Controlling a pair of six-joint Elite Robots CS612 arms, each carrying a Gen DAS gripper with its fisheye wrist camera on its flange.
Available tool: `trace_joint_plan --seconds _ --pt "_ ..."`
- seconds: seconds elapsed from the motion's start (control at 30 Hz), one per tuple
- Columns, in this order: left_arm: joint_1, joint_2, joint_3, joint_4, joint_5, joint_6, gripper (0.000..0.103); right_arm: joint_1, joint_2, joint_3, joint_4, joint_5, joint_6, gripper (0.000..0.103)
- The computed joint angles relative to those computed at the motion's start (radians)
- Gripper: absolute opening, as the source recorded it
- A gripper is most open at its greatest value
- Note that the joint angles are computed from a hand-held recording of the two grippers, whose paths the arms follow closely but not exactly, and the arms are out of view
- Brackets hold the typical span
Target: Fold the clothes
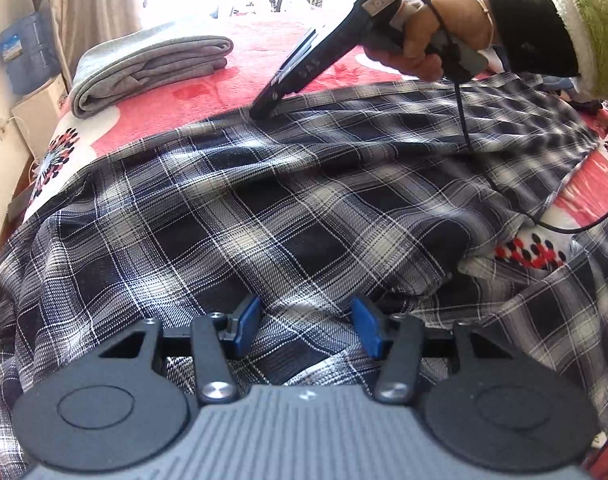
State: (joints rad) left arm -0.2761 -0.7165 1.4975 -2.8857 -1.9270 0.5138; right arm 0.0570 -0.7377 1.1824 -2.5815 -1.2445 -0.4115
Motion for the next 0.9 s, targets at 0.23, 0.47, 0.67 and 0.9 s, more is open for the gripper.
trace_joint_plan --seconds 0.23,0.47,0.67,0.9 --pt "0.004 -0.001 0.0 0.008 -0.012 0.033 0.052 0.01 0.027 -0.013 -0.112 -0.091 0.019 0.0" --pt "0.01 0.001 0.007 -0.012 -0.031 0.022 0.053 0.019 0.035 -0.023 -0.161 -0.141 0.047 0.026" --pt "0.009 0.006 0.005 -0.021 -0.046 0.001 0.054 0.01 0.048 -0.074 -0.204 0.12 0.134 0.051" --pt "0.014 0.014 -0.006 -0.018 -0.066 0.005 0.056 0.099 0.183 -0.294 -0.016 0.069 -0.063 0.052"
